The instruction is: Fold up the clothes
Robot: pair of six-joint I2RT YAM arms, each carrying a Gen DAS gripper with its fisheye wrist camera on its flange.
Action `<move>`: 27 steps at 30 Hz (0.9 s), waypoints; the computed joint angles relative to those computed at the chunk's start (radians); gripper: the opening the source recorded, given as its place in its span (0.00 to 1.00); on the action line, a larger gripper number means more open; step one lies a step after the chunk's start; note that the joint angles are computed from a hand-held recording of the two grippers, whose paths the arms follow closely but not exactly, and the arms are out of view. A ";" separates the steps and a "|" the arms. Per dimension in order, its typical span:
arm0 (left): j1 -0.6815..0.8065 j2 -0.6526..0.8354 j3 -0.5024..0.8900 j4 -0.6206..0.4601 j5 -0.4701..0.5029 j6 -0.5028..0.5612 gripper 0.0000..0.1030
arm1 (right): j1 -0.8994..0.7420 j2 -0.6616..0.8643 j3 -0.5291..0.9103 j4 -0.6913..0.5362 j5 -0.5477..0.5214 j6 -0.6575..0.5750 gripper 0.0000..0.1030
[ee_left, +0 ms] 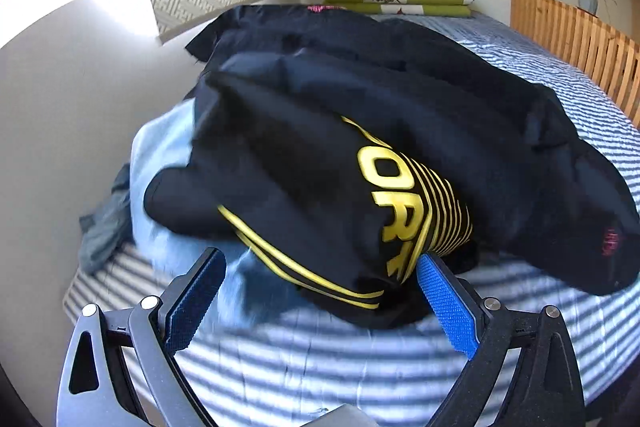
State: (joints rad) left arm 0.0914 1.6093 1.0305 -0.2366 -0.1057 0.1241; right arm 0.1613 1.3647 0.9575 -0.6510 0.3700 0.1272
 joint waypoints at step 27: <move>-0.392 0.360 0.285 -0.154 -0.315 -0.032 0.96 | -0.061 0.277 -0.068 0.250 -0.496 -0.051 0.34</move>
State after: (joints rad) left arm -0.3004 1.9695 1.3150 -0.3910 -0.4206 0.0924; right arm 0.0999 1.6413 0.8896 -0.4007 -0.1258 0.0758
